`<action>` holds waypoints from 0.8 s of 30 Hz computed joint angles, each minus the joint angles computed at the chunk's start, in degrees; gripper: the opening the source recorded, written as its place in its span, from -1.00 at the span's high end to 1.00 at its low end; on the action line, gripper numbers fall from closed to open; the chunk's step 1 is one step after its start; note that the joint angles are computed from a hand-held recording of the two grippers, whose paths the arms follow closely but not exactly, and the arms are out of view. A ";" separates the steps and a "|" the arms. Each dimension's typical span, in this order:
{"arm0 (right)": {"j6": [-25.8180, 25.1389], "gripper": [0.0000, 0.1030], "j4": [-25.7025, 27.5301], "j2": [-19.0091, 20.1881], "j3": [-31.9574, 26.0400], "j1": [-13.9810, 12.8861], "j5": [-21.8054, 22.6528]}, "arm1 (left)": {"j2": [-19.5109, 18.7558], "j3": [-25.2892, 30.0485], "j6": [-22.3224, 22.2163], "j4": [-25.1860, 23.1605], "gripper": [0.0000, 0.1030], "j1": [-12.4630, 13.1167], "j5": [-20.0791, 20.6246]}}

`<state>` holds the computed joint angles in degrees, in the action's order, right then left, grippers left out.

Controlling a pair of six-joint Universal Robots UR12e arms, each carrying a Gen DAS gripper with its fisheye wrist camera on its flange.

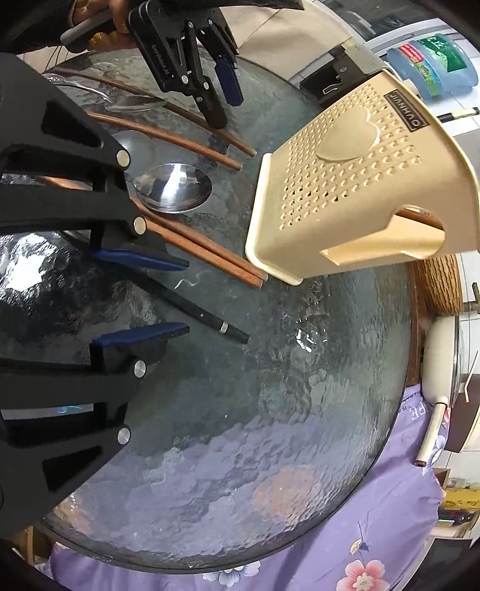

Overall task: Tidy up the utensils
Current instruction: 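Grasp another brown wooden chopstick with the left tool while the right tool grasps a black chopstick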

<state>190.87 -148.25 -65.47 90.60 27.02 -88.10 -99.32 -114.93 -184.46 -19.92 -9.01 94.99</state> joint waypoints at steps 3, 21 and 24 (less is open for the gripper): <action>0.04 0.49 0.70 0.51 -0.79 0.56 -1.86 | -0.40 0.70 0.73 -1.10 0.07 -0.51 0.59; 0.31 0.77 1.85 3.24 -4.77 0.39 -2.64 | -2.38 3.59 1.87 -3.40 0.71 -1.93 0.78; 0.11 0.78 1.69 3.56 -5.13 0.47 -2.88 | -2.38 3.61 1.17 -3.51 0.81 -1.85 0.06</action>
